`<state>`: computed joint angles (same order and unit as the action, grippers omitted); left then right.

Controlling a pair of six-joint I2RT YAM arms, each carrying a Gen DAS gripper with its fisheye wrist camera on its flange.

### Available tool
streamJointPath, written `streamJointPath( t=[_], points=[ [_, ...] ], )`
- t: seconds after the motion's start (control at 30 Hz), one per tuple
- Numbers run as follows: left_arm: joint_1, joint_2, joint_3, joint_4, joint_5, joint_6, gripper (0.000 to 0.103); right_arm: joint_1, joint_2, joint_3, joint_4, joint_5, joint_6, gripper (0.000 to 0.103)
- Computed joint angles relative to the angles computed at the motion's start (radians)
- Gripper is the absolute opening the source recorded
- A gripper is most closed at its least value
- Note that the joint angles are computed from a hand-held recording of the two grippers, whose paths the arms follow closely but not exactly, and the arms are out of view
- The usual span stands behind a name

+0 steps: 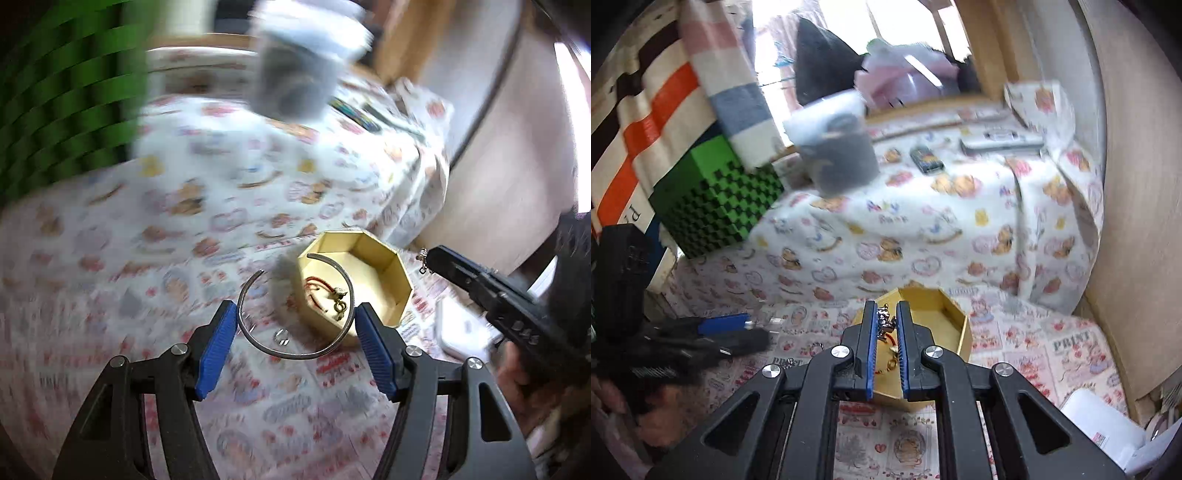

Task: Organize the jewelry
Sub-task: 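Lower the silver charm into the gold box with the right tool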

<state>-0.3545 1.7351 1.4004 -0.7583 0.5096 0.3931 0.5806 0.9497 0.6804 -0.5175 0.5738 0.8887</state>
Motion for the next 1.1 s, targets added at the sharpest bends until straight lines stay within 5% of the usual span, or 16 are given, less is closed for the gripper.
streamJointPath(
  t=[0.43,0.7,1.1],
  points=[
    [-0.144,0.121,0.024,0.041,-0.005,-0.045,0.065,-0.116,-0.038,-0.038,-0.017,-0.099,0.039,0.011],
    [-0.112,0.115,0.001,0.081,0.063,-0.065,0.066,-0.173,-0.028,-0.081,0.081,-0.202,-0.006,0.011],
    [0.031,0.004,-0.025,0.143,0.107,-0.104,0.081,-0.166,-0.004,-0.096,0.150,-0.223,-0.032,0.013]
  ],
)
